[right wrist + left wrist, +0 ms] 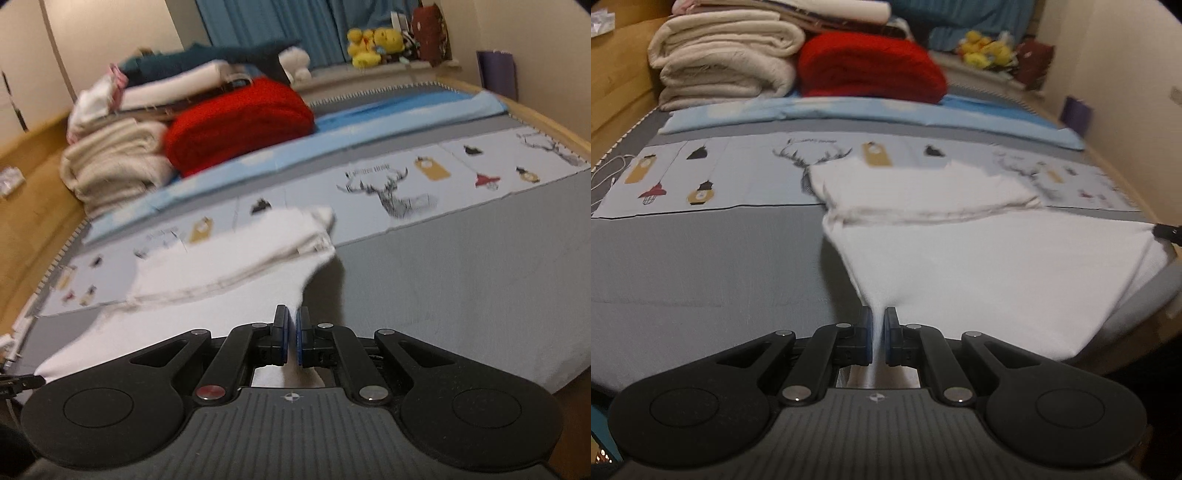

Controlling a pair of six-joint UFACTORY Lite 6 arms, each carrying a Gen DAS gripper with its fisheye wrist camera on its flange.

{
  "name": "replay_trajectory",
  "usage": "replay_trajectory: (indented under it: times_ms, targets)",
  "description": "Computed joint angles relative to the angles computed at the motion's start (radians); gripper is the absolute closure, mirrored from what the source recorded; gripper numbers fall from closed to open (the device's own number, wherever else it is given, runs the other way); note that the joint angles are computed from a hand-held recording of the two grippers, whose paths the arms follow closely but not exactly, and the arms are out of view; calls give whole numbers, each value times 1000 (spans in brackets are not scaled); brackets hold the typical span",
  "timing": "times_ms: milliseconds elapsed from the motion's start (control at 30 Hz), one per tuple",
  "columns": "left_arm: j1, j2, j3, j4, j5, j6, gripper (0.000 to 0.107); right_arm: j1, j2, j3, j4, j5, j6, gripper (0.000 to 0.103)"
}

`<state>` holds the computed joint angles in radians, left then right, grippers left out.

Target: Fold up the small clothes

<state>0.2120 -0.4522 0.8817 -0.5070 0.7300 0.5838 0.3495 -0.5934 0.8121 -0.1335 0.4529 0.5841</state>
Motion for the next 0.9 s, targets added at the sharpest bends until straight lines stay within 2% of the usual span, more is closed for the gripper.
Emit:
replay_trajectory:
  times_ms: [133, 200, 233, 300, 400, 467, 567, 733, 833, 900]
  targets:
    - [230, -90, 41, -147, 259, 222, 101, -65, -182, 8, 155, 126, -162, 100]
    - [303, -74, 64, -170, 337, 272, 101, -152, -211, 8, 293, 156, -296, 100]
    - [314, -44, 77, -177, 342, 286, 101, -213, -201, 5, 393, 163, -393, 100]
    - [283, 33, 102, -162, 290, 281, 101, -256, -161, -12, 478, 139, -485, 100]
    - [180, 217, 192, -129, 175, 242, 101, -257, -7, 7, 528, 51, -570, 100]
    - [117, 348, 273, -99, 110, 208, 101, -230, 129, 52, 467, -17, -560, 100]
    - [30, 572, 419, -48, 7, 146, 101, -225, 369, 172, 489, -86, -652, 100]
    - [-38, 913, 641, -40, -117, 99, 101, -251, 757, 423, 496, -129, -703, 100]
    - [-79, 1091, 827, 88, -95, -69, 101, -252, 921, 502, 484, -159, -673, 100]
    - [-94, 1166, 930, 80, -92, -73, 101, -242, 1035, 615, 364, -111, -537, 100]
